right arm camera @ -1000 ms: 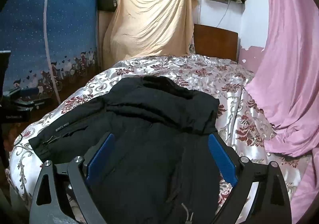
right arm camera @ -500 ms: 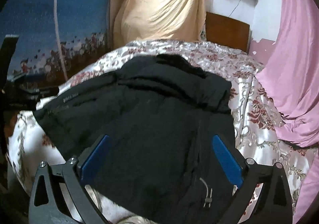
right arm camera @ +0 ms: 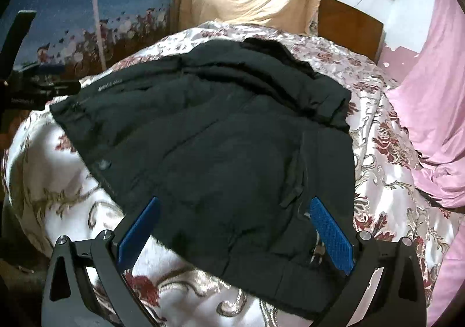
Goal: Fold large clothes
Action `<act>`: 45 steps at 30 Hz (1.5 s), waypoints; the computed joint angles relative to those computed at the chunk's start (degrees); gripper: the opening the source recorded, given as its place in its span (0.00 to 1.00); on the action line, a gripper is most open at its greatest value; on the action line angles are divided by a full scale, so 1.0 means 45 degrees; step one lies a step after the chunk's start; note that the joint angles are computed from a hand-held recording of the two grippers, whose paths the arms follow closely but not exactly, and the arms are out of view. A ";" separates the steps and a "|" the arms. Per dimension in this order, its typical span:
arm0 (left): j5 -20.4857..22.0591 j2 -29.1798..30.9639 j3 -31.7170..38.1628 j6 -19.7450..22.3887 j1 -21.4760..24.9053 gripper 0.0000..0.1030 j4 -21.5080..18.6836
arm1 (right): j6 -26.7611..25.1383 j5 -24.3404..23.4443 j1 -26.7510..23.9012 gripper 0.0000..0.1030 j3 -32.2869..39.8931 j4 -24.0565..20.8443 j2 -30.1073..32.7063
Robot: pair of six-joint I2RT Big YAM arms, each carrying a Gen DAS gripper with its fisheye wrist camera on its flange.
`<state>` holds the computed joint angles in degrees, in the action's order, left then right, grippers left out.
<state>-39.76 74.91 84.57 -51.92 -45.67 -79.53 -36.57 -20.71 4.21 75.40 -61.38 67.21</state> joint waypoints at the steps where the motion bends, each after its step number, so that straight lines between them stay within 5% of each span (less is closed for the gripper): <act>1: 0.0424 -0.0271 -0.0329 0.0327 0.0018 0.96 0.0354 | -0.0171 0.0054 0.0004 0.98 -0.0004 -0.0145 0.0023; 5: 0.1621 -0.0824 -0.1106 0.1421 -0.0045 0.96 0.0743 | -0.1015 0.0560 0.0063 0.98 -0.0073 -0.0696 0.0098; 9: 0.2297 -0.0702 -0.1301 0.2388 -0.0064 0.97 0.0190 | -0.1414 0.0869 0.0037 0.98 -0.0236 -0.0851 0.0043; 22: 0.0829 0.0919 -0.0355 0.2069 0.0077 1.00 -0.1474 | -0.1560 0.1341 -0.0335 0.98 0.0224 -0.1390 0.0621; 30: -0.0746 0.1098 -0.0364 0.0844 -0.0200 1.00 -0.2063 | -0.1430 0.2277 0.0315 0.98 -0.0046 -0.0320 0.0527; 35: -0.2027 0.1430 -0.0091 0.1003 -0.0491 1.00 -0.2579 | -0.0961 0.3103 0.0715 0.98 -0.1115 0.2040 -0.0018; 39: -0.2668 0.1515 -0.0092 0.1019 -0.0670 0.99 -0.2693 | -0.2052 0.2668 0.0674 0.98 -0.2669 0.4582 -0.1039; 45: -0.2673 0.1272 -0.0424 0.1631 -0.0684 0.94 -0.1890 | -0.2590 0.2027 0.0219 0.98 -0.1854 0.3803 -0.0454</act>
<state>-51.79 80.63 82.66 -44.58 -48.75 -88.04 -48.22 -11.59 5.19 67.06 -44.27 65.17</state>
